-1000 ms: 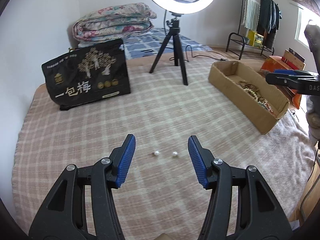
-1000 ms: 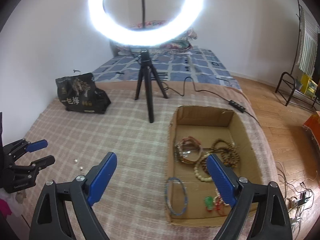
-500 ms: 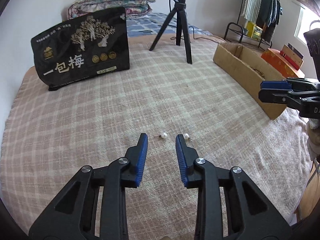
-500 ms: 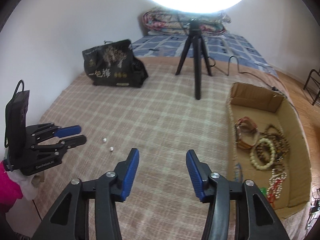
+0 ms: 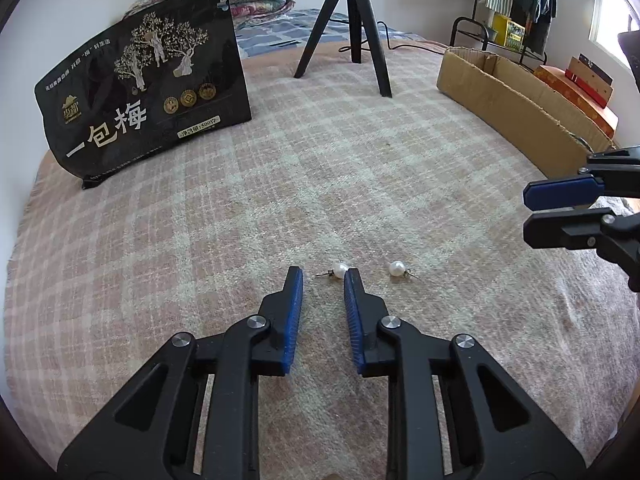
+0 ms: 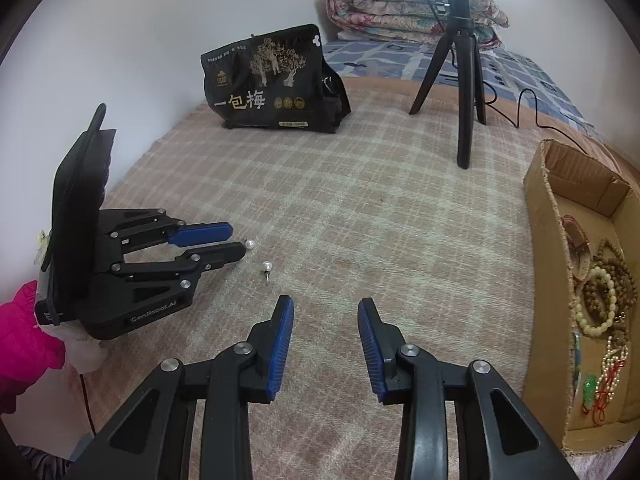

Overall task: Organize jewelry
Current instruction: 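Close left tool on one pearl earring while right tool grasps the other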

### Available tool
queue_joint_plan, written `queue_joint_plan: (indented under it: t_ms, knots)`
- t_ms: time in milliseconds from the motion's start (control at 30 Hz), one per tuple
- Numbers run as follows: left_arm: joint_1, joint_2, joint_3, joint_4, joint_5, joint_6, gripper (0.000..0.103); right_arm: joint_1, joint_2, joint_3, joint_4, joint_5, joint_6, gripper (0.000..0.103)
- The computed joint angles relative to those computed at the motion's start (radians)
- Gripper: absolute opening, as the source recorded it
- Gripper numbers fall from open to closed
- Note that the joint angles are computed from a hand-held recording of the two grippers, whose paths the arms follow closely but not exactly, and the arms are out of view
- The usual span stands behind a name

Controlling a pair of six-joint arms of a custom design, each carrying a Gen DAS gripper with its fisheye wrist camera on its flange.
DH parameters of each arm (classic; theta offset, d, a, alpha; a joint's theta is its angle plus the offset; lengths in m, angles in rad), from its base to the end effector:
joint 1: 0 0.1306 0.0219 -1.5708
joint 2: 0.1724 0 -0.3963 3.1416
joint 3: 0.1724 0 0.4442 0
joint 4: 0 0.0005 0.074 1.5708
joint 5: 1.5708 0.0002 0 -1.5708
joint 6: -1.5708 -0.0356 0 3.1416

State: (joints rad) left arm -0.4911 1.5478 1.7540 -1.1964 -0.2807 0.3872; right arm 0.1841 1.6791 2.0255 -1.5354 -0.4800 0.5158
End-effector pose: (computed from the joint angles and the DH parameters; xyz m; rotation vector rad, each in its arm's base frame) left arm 0.5113 -0.2629 0.5228 0.0245 2.5037 0.0021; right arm 0.5758 0.1234 0.5642 -1.0213 2.4346 0.5524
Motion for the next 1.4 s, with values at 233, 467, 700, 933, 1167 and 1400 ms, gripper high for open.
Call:
queue_joint_plan:
  t_ms: [233, 467, 700, 933, 1167, 1400]
  knots:
    - [0.005, 0.006, -0.003, 0.023, 0.015, -0.03, 0.018, 0.012, 0.01, -0.004, -0.008, -0.011, 0.013, 0.031]
    - [0.013, 0.012, -0.005, 0.039, 0.022, -0.028, 0.007, 0.036, 0.014, -0.015, -0.011, -0.026, 0.025, 0.027]
    - [0.035, 0.0, -0.022, 0.044, 0.012, 0.02, 0.006, 0.074, 0.019, -0.032, 0.002, -0.032, 0.041, 0.024]
    - [0.047, -0.018, -0.043, 0.05, 0.017, 0.033, 0.006, 0.111, 0.02, -0.052, 0.051, 0.018, 0.059, 0.021]
    - [0.054, -0.03, -0.06, 0.064, 0.03, 0.049, 0.006, 0.134, 0.029, -0.056, 0.072, 0.065, 0.08, 0.009]
    - [0.058, -0.048, -0.07, 0.069, 0.025, 0.079, 0.006, 0.127, 0.02, -0.058, 0.077, 0.052, 0.064, 0.006]
